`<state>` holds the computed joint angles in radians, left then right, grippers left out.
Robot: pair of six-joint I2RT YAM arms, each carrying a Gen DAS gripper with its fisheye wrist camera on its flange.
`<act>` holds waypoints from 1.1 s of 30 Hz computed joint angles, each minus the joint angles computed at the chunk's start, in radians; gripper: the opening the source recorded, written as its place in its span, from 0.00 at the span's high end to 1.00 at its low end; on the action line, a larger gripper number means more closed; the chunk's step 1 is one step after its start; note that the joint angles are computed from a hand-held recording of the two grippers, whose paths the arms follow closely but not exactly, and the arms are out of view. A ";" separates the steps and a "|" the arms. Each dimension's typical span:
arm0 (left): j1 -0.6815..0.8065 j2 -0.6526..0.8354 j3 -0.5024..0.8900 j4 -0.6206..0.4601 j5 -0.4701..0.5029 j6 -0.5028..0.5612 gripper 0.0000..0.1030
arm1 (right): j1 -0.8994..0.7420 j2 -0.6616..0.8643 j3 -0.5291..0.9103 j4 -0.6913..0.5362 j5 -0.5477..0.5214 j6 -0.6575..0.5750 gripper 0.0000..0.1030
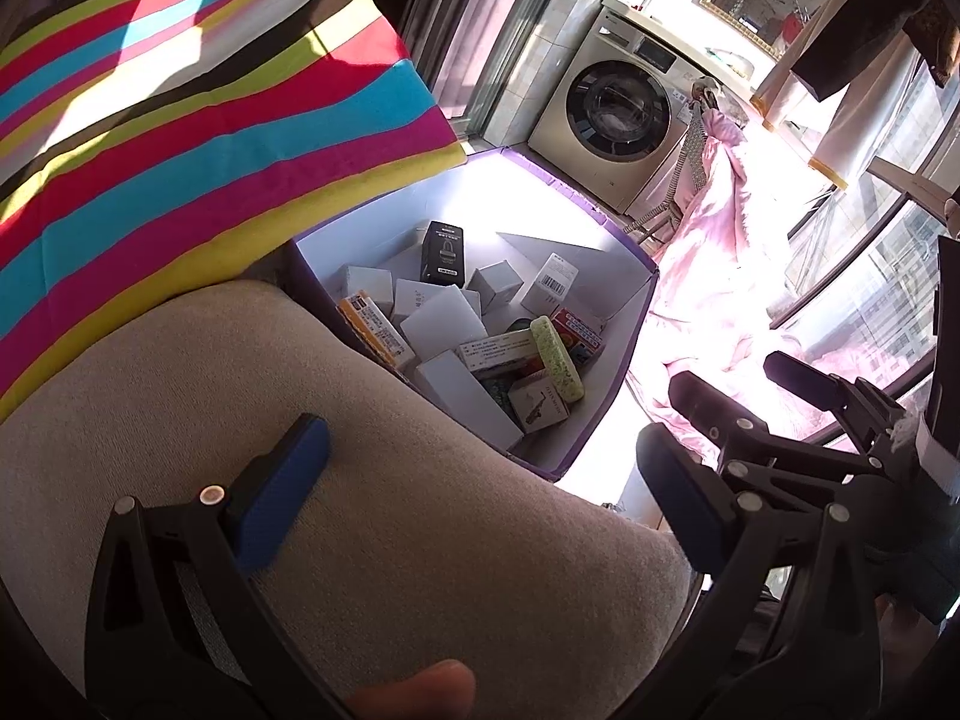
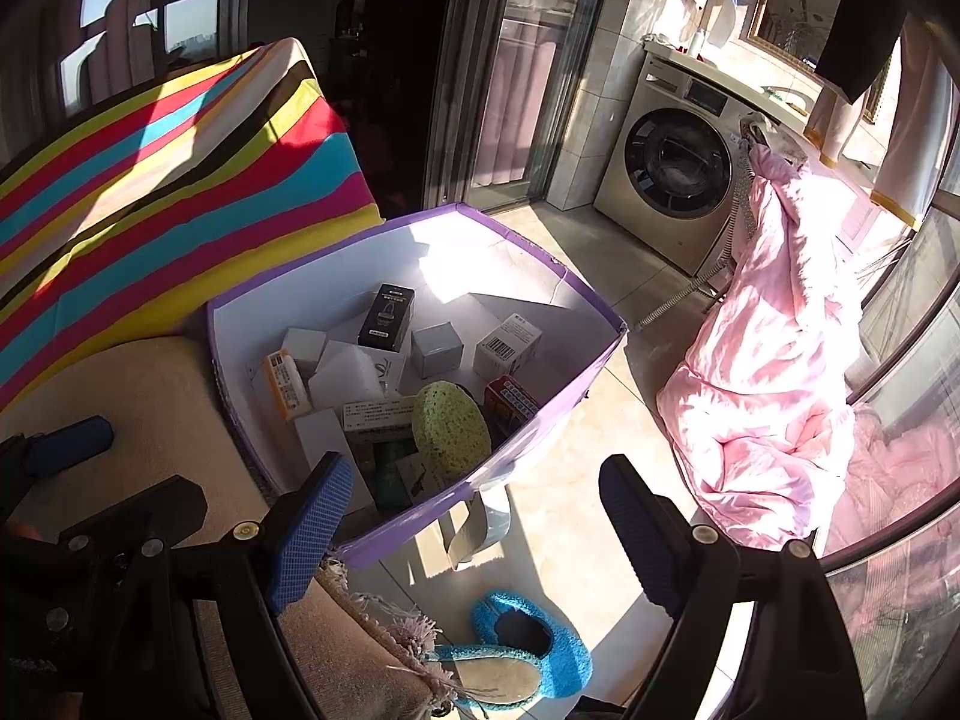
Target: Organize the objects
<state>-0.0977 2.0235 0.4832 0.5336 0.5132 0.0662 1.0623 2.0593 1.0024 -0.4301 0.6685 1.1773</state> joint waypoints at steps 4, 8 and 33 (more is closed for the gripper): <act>-0.012 0.003 0.025 -0.038 -0.022 -0.005 0.01 | -0.003 -0.002 -0.003 -0.005 0.000 0.007 0.17; -0.023 0.016 0.074 -0.100 -0.041 -0.025 0.01 | -0.007 -0.008 -0.007 -0.013 0.006 0.022 0.17; -0.039 0.026 0.102 -0.132 -0.075 -0.029 0.01 | -0.020 -0.024 -0.032 0.002 0.005 0.027 0.17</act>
<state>-0.1367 2.0494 0.5851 0.4020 0.4385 0.0375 1.0418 2.0355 0.9700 -0.4283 0.6738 1.2045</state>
